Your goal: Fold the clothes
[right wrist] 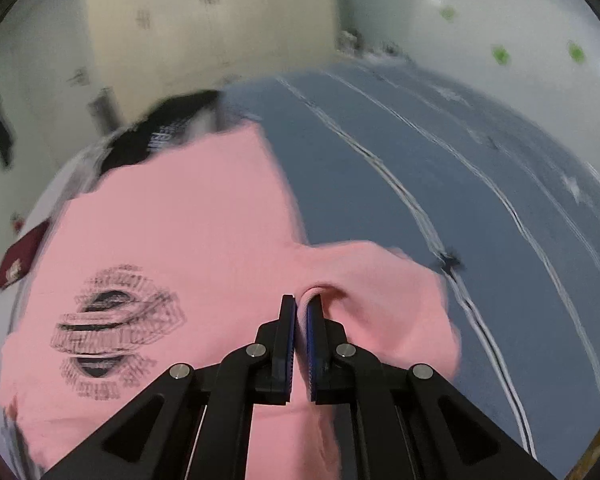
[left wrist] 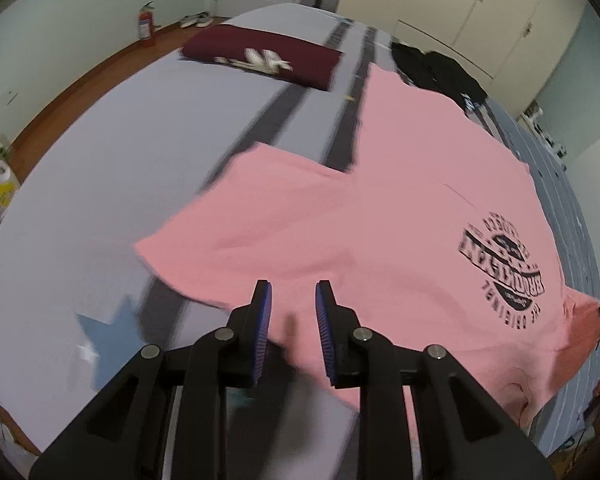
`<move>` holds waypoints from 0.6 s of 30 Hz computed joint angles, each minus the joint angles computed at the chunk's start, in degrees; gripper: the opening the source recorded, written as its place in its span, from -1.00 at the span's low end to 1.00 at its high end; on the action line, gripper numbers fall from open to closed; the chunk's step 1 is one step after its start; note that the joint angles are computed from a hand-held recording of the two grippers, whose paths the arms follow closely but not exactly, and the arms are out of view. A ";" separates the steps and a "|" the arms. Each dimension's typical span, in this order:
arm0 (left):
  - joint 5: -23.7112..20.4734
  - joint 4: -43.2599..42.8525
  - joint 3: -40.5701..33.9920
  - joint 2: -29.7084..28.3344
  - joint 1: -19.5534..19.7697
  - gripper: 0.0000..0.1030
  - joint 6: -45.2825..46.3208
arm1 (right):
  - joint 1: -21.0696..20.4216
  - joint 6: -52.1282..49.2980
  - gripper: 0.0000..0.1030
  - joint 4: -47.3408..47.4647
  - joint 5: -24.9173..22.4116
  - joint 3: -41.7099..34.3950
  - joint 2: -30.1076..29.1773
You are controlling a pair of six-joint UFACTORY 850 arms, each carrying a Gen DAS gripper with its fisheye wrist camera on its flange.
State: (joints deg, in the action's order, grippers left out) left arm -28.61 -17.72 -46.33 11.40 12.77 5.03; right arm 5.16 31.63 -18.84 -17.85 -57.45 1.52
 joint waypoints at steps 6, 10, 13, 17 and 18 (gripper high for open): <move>-3.58 -8.93 -0.79 0.03 12.50 -0.62 14.77 | 20.36 0.80 -0.93 -3.27 0.25 -9.39 -6.07; -5.33 -12.40 -1.87 -1.28 18.63 -0.62 23.32 | 32.03 -12.46 -0.99 10.85 1.07 -19.13 -15.54; -6.26 -14.72 -2.35 -2.68 21.01 -0.62 27.32 | 38.03 -23.20 -0.99 23.54 -0.32 -25.73 -22.95; -7.85 -18.05 -2.55 -4.35 22.35 -0.62 31.27 | 43.52 -30.86 -0.99 30.01 -5.50 -30.72 -29.91; -8.35 -19.01 -2.38 -4.61 22.13 -0.62 32.24 | 43.66 -30.89 -0.99 30.39 -4.78 -29.25 -29.16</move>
